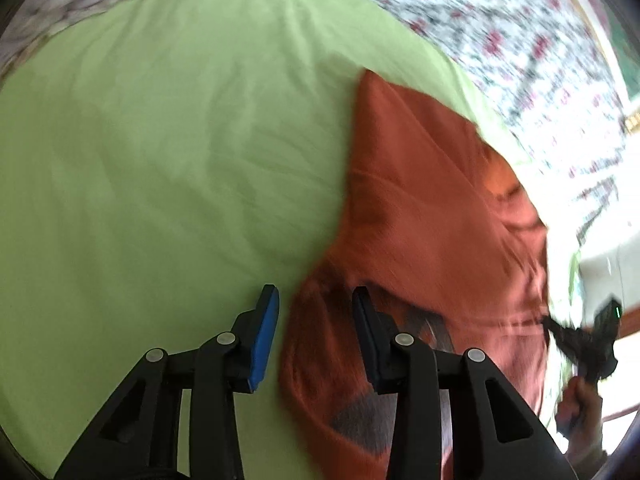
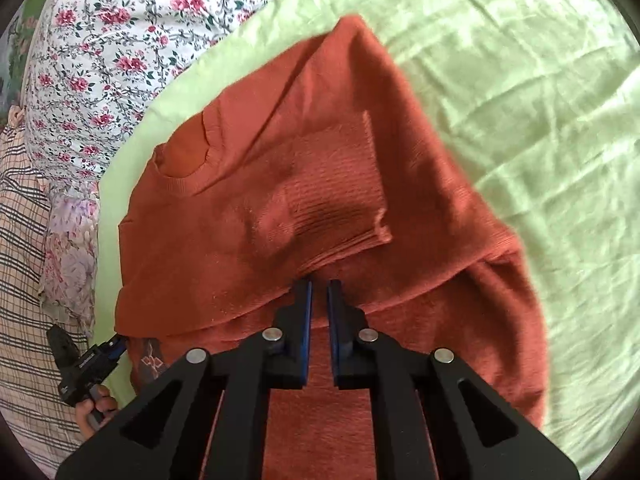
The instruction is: Fold small clothes
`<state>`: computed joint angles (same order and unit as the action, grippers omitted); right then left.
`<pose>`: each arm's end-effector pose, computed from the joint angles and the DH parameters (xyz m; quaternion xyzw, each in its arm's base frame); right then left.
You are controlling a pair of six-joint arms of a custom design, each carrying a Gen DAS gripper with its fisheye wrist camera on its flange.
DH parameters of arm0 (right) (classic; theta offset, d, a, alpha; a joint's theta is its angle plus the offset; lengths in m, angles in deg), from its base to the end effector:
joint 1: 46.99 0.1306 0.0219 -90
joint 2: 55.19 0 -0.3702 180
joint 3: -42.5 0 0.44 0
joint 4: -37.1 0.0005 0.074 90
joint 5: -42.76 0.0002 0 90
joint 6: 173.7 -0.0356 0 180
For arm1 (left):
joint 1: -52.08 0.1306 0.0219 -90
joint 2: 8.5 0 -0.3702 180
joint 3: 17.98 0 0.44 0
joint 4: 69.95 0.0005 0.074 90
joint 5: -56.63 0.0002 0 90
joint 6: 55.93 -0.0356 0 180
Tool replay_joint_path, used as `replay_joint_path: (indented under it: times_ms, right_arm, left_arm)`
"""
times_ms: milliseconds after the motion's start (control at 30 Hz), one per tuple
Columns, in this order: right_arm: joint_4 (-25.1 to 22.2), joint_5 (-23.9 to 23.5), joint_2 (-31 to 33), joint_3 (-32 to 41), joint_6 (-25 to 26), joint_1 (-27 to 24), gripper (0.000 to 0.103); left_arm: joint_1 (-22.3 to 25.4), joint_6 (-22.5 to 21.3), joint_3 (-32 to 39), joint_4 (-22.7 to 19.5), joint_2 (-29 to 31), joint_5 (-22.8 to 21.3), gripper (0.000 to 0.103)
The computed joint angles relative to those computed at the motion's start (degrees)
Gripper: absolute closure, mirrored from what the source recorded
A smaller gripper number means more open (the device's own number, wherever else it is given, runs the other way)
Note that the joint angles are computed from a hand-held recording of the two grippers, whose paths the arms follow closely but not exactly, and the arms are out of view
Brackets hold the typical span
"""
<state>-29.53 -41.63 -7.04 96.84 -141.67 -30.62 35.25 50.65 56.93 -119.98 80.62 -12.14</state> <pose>0.2565 0.0712 0.3585 0.3546 0.8984 0.1162 0.2316 0.4643 -0.1544 0.2961 0.0432 0.9581 -0.2350 0.1582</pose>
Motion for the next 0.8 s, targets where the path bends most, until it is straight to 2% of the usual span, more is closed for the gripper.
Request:
replay_joint_path:
  times_ms: [100,167,233,267,400,467,533,567,633,733,800]
  right_arm:
    - [-0.85,0.95,-0.42,0.77,2.36,-0.95,0.093]
    - [-0.50,0.42,-0.37,1.09,3.92,-2.01,0.085]
    - [-0.13,0.07,-0.07,1.43,4.56,-2.42,0.068]
    - [0.14,0.28,-0.08,1.55,4.79,-2.21,0.067]
    - [0.71,0.22,-0.47,1.63,4.27,-0.45,0.067]
    - [1.21,-0.52,-0.93,1.52,4.20,1.33,0.067]
    - [1.52,-0.70,-1.06,1.59,4.67,3.92,0.067]
    - [1.60,-0.58,-1.17,1.55,4.70,5.49,0.066]
    - [1.04,0.28,-1.37,1.44,3.93,8.35,0.061]
    - [0.23,2.12,-2.36,0.75,0.92,12.86,0.058]
    - [-0.29,2.83,-3.11,0.17,-1.51,15.59,0.058]
  left_arm:
    - [-0.54,-2.91,0.51,-2.38,-0.58,1.05,0.053]
    - [-1.28,-3.76,0.66,-3.78,-0.82,0.72,0.041]
    - [-2.24,-3.09,0.46,-4.49,-1.25,0.35,0.038]
    - [-2.65,-2.57,0.36,-4.66,-1.32,0.16,0.036]
    - [-5.48,-0.78,-0.77,-6.56,-2.81,-3.59,0.035]
    - [-7.35,-0.21,-1.79,-7.37,-4.53,-7.01,0.035]
    - [-8.80,1.22,-2.65,-8.03,-5.81,-8.55,0.035]
    - [-9.76,2.16,-3.22,-9.13,-6.67,-8.76,0.035]
    - [-11.98,3.66,-3.78,-11.43,-7.65,-11.87,0.034]
    - [-15.16,4.85,-4.11,-14.62,-7.90,-15.03,0.034]
    - [-17.91,4.34,-4.16,-17.35,-7.14,-20.28,0.036]
